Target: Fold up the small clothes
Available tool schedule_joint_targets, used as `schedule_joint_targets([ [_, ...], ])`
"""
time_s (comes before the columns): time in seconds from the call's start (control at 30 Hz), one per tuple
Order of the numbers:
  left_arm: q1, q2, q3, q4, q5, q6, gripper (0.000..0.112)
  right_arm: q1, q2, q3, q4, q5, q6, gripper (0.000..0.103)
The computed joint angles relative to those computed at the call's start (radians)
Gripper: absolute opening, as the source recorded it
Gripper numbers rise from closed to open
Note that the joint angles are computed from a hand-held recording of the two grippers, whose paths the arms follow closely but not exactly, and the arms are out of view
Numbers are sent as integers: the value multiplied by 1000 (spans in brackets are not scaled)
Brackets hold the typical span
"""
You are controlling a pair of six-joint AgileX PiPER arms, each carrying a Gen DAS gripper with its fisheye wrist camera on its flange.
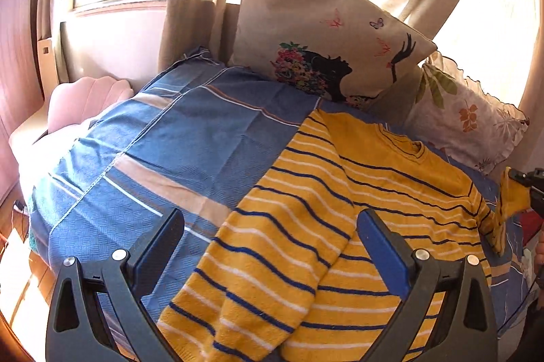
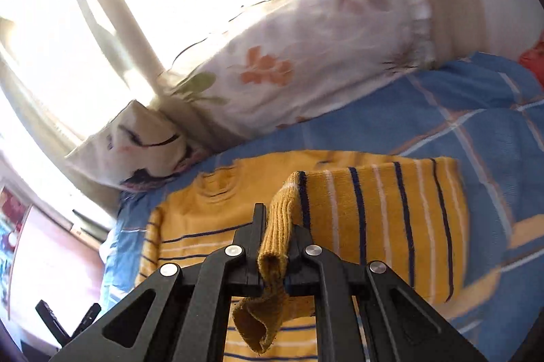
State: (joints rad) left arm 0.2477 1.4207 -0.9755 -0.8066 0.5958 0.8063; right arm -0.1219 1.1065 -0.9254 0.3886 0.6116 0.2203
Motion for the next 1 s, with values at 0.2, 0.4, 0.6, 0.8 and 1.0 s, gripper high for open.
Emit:
schedule_joint_targets([
  [0.2,184,49,-8,-69,50,90,101,362,518,-339,-86,-156,130,8],
  [0.4,292,81,-11,-137,93,170,101,444,912,-726,-202,-41,216,19],
  [0.6,360,124,-45,-170,120,177,101,480,853,-660,-97,-119,88,59],
  [0.8,463,161,-84,-168,87,151,101,760,735,-611,-171,-46,-67,69],
  [1.0,587,172,-111,-184,109,155,101,1072,839,-704,-298,62,-231,69],
])
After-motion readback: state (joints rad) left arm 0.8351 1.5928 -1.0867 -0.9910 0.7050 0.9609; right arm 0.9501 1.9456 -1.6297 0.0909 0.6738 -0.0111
